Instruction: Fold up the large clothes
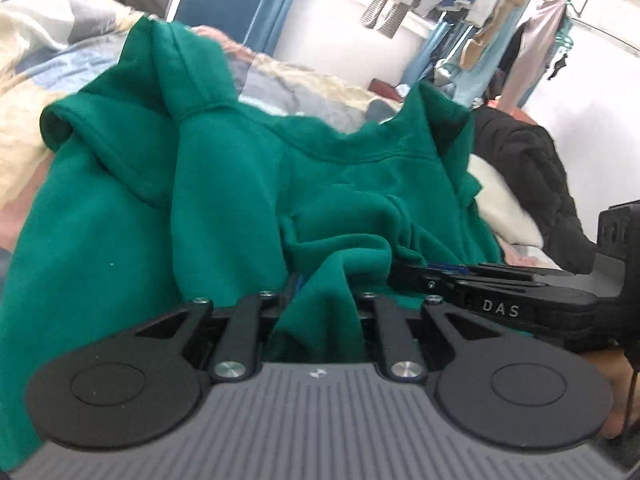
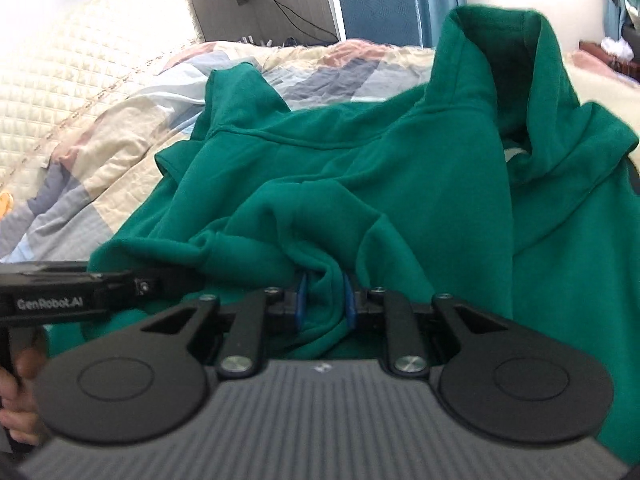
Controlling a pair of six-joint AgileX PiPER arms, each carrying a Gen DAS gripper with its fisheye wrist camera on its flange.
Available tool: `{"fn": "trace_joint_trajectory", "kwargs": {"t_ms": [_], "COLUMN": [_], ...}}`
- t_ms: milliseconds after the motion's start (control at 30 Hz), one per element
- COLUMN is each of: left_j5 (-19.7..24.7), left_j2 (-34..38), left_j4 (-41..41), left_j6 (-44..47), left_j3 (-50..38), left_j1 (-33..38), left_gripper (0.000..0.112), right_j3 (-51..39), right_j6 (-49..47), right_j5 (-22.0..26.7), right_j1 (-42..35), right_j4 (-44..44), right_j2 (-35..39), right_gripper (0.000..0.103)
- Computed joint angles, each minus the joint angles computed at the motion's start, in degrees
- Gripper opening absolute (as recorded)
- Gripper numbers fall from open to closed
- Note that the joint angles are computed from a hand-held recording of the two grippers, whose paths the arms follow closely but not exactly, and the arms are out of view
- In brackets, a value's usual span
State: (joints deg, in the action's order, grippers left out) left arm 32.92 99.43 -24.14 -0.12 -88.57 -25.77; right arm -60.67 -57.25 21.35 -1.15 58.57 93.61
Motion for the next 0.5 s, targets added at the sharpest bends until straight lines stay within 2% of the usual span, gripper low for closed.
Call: {"fn": "trace_joint_trajectory", "kwargs": {"t_ms": [33,67,100,167,200,233,300,400,500], "left_j5": [-0.4,-1.3,-2.5,-4.2,-4.8,-5.3,-5.2,-2.2,0.7], "left_j2": [-0.9,-2.2,-3.3,-6.5,-7.1,-7.7,-7.0,-1.7,5.7], "left_j4": [0.3,-0.5,-1.0,-2.6,-3.5,-4.0,0.3,6.7,15.4], "left_j6": [-0.1,0.4,0.1,0.1,0.4,0.6,-3.6,-10.2,-17.2], "left_j3": [0.6,1.9,2.9,5.3,5.5,5.7,3.2,-5.7,-16.1], "left_j1": [0.0,0.1,0.3,1.2,1.7,2.4,3.0,4.4,5.0], "left_gripper": [0.038,0.056,0.066,0.066,0.066,0.066,0.066,0.066,0.066], "right_j3": [0.2,0.2,1.1,2.4,3.2,4.2,4.2,1.3,-5.0], "right_j6": [0.7,1.4,-0.1,-2.7,-5.1,-8.0,-10.3,-12.2,-3.6], "right_j5": [-0.3,-0.3,-0.3,0.2,0.9,1.4,1.9,0.4,-3.9], "right_j1": [0.2,0.3,0.1,-0.4,-1.1,-1.9,-3.0,-3.8,-3.0], "right_j4": [-0.9,-1.7,-0.1,3.2,6.0,9.4,12.4,16.0,9.3], "right_j2": [-0.7,-1.5,-2.9,-5.3,-6.6,-8.0,-9.0,-7.6,-3.4], "right_gripper": [0.023,0.023,0.024,0.036,0.049,0.055,0.055,0.055,0.055]}}
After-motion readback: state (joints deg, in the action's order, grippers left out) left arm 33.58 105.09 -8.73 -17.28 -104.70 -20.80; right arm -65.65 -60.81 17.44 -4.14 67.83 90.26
